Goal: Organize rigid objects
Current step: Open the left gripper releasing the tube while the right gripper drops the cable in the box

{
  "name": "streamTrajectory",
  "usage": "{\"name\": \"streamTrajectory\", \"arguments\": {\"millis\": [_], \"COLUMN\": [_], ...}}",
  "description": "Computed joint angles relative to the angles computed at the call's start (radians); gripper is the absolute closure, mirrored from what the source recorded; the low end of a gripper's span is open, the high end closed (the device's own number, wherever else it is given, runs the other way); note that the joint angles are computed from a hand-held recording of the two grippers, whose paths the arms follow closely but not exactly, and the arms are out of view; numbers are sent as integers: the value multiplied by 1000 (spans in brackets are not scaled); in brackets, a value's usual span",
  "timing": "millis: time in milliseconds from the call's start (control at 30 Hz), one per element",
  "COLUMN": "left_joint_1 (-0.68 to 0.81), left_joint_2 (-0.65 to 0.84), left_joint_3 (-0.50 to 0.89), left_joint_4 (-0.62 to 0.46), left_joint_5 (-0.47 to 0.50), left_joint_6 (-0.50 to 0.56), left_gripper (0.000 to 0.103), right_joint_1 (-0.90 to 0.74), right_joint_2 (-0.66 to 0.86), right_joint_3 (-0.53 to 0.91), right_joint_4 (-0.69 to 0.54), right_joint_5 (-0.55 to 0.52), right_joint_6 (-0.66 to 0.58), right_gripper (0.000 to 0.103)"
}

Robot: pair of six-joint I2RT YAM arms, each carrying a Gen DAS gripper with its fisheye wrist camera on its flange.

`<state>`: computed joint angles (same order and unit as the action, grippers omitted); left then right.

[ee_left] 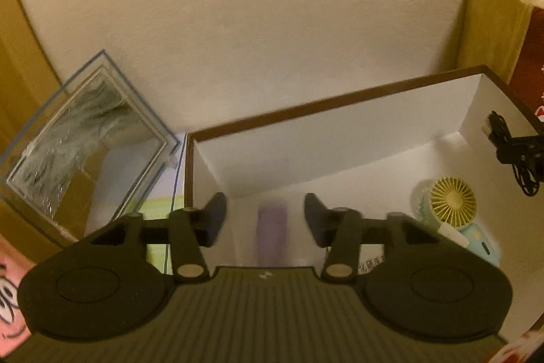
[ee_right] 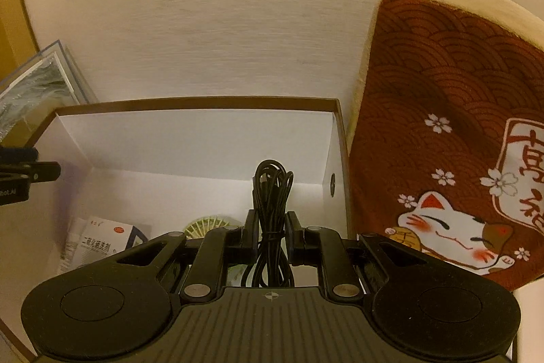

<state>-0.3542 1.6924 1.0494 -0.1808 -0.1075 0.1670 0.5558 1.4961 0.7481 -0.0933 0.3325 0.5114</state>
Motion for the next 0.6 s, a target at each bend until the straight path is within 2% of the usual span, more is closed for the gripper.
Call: {"name": "streamTrajectory", "arguments": {"millis": [367,467,533,600], "left_joint_1": [1,6,8,8], "left_joint_2": [-5,-25,-48,-70], "left_joint_3": [12,0,-14,-28], "left_joint_4": [-39,-51,-53,-59], "left_joint_5": [15,31,42,50], "left_joint_6": [-22,-36,-39,-44], "left_gripper": [54,53,53,50], "right_joint_1": [-5,-2,13,24], "right_joint_2": [-14,-52,-84,-122], "right_joint_3": [-8,-32,-48,-70], "right_joint_4": [27,41,36,38], "right_joint_5": [24,16,38,36], "right_joint_6": [-6,-21,-18,-16], "right_gripper": [86,70,52,49]}}
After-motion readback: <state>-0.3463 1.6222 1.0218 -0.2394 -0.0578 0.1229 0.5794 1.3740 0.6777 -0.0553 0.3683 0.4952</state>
